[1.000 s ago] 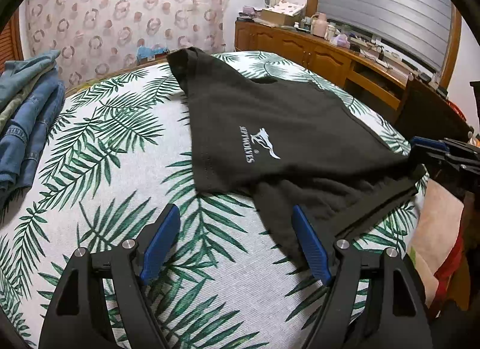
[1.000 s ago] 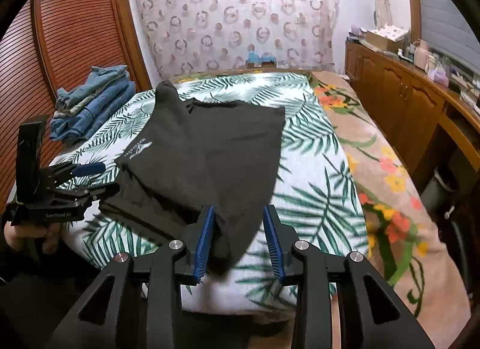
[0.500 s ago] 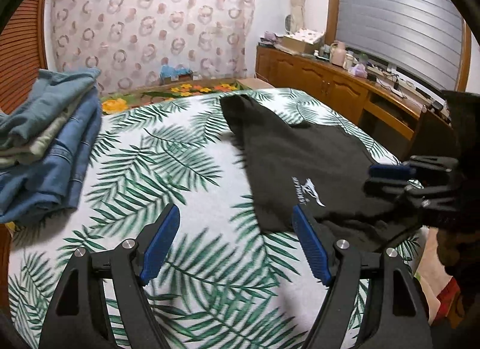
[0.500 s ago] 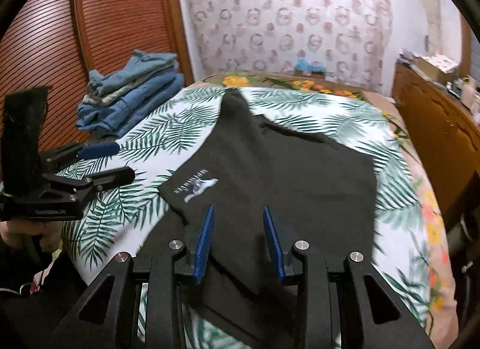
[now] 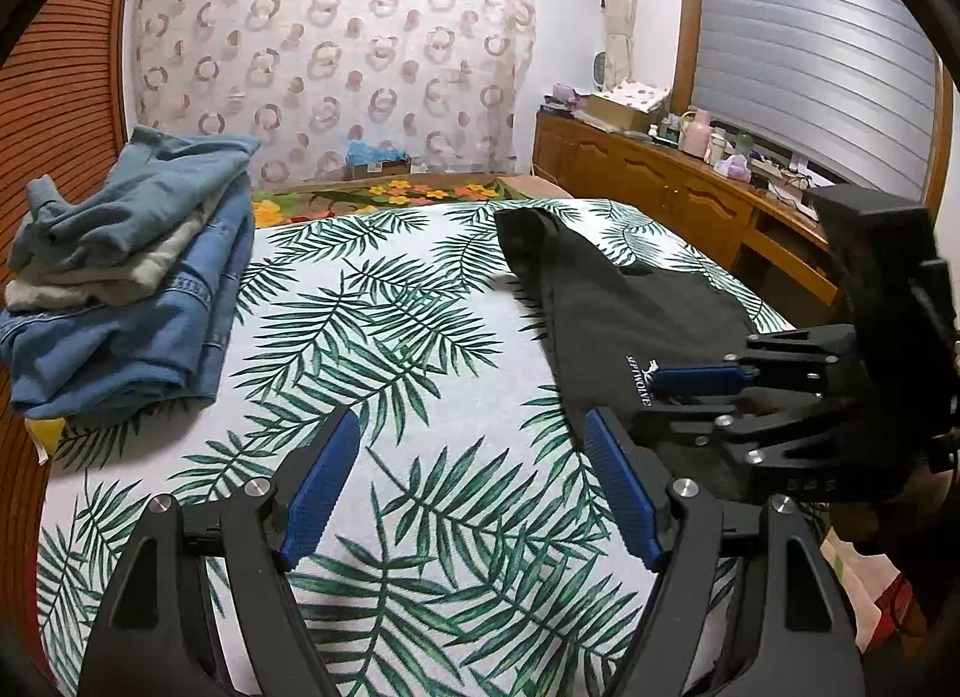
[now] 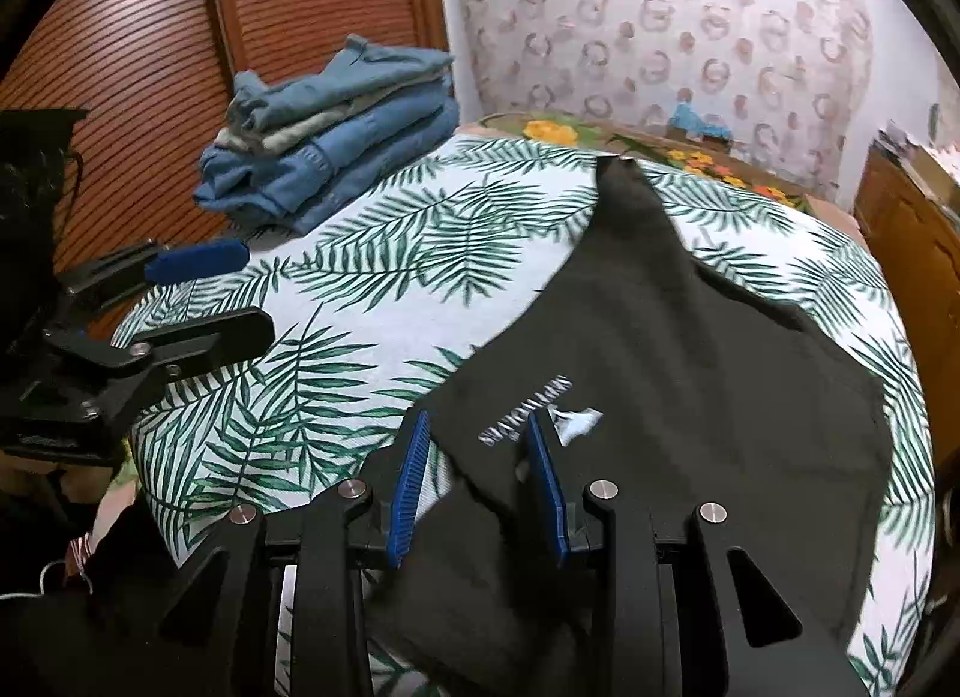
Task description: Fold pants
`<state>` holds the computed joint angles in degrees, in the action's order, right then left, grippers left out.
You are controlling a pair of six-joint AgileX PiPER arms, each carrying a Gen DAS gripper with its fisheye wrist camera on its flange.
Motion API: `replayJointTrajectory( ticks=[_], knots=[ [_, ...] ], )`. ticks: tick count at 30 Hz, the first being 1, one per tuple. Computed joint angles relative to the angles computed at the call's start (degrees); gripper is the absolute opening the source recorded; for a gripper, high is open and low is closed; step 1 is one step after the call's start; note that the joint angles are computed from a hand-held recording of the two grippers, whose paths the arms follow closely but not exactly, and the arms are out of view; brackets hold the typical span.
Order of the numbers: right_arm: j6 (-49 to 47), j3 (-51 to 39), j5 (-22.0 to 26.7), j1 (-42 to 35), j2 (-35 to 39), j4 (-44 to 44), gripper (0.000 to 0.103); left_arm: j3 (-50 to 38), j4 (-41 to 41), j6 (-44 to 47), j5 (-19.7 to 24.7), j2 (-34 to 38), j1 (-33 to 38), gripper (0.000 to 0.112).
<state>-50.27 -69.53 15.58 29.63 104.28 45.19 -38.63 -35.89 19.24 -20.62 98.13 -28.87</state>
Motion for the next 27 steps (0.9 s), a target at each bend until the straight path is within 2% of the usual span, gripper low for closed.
replayJointTrajectory(
  ticks=[5, 10, 14, 16, 17, 18, 19, 21, 23, 27],
  knots=[
    [9.7, -4.8, 1.4, 1.6, 2.7, -10.7, 0.030, 1.2, 1.0, -1.4, -0.9, -1.1, 0.0, 0.078],
    [11.8, -7.0, 2.6, 2.6, 4.2, -13.5, 0.027, 1.6, 1.8, -2.1, -1.4, -1.3, 0.1, 0.078],
    [17.6, -10.6, 4.6, 3.5, 7.2, -20.0, 0.026, 1.5, 1.6, -2.1, -1.1, -1.0, 0.1, 0.078],
    [17.1, -10.8, 4.2, 3.5, 7.6, -19.7, 0.025, 1.7, 1.3, -1.9, -1.1, -1.0, -0.1, 0.078],
    [17.9, -10.9, 4.3, 3.6, 7.6, -20.6, 0.020, 1.7, 1.3, -2.0, -1.1, -0.9, -0.1, 0.078],
    [20.8, -10.8, 4.0, 3.9, 7.6, -23.7, 0.011, 1.7, 1.5, -2.3, -1.0, -0.7, -0.1, 0.078],
    [21.8, -10.7, 4.0, 3.9, 7.4, -24.8, 0.008, 1.5, 1.5, -2.3, -0.9, -0.6, -0.1, 0.078],
    [20.1, -11.5, 5.6, 3.3, 7.6, -22.4, 0.002, 1.1, 2.1, -2.8, -0.7, -0.1, 0.0, 0.078],
    [20.8, -10.1, 3.8, 3.2, 6.5, -23.3, 0.002, 0.7, 2.5, -3.2, -0.6, 0.3, -0.1, 0.078],
    [7.6, -6.7, 2.0, 0.1, 2.7, -8.5, 0.002, -0.8, 3.0, -3.2, 0.3, 1.7, -0.5, 0.078]
  ],
)
